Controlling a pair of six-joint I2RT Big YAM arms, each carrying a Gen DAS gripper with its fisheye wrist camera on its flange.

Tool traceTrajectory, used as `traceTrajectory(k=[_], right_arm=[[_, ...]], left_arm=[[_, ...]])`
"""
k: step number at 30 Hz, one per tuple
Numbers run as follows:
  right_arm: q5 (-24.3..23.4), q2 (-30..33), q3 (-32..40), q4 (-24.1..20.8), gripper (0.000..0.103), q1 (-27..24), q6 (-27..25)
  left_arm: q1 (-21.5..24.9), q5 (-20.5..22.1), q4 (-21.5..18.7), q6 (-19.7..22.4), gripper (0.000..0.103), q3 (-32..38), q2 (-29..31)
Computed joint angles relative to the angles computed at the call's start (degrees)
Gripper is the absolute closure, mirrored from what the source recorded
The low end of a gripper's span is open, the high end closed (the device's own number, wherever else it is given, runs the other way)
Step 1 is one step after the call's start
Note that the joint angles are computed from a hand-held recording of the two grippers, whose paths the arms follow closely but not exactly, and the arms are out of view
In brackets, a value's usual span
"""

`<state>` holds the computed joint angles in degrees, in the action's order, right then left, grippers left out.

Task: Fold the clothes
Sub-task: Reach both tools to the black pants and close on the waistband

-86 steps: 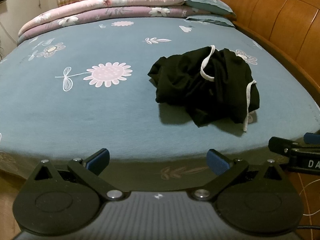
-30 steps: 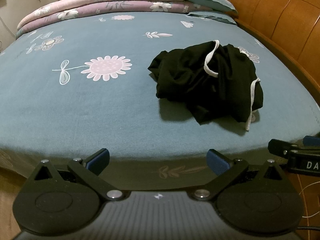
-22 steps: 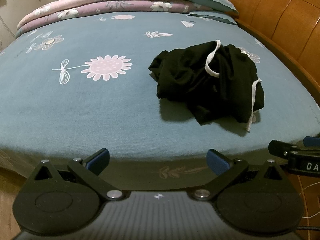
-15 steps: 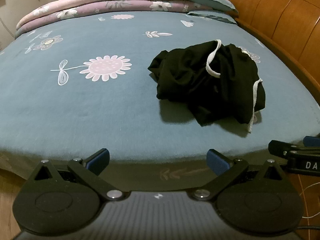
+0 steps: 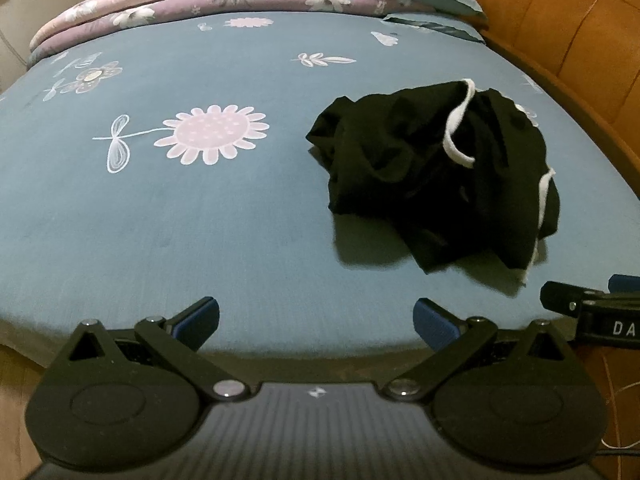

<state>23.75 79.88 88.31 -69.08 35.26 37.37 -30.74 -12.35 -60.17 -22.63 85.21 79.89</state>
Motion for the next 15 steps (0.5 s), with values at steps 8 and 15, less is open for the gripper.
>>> traceTrajectory(k=[8,15], right_arm=[[-2.0,3.2,2.4,0.8,0.000,-2.4,-0.8],[-2.7,7.2,7.1,-0.4,0.000,-4.6,-2.0]], left_arm=[[1.8,1.7,0.1,1.8,0.001,2.8,3.5],[4.0,3.8,-1.9,3.5,0.001,7.8,7.9]])
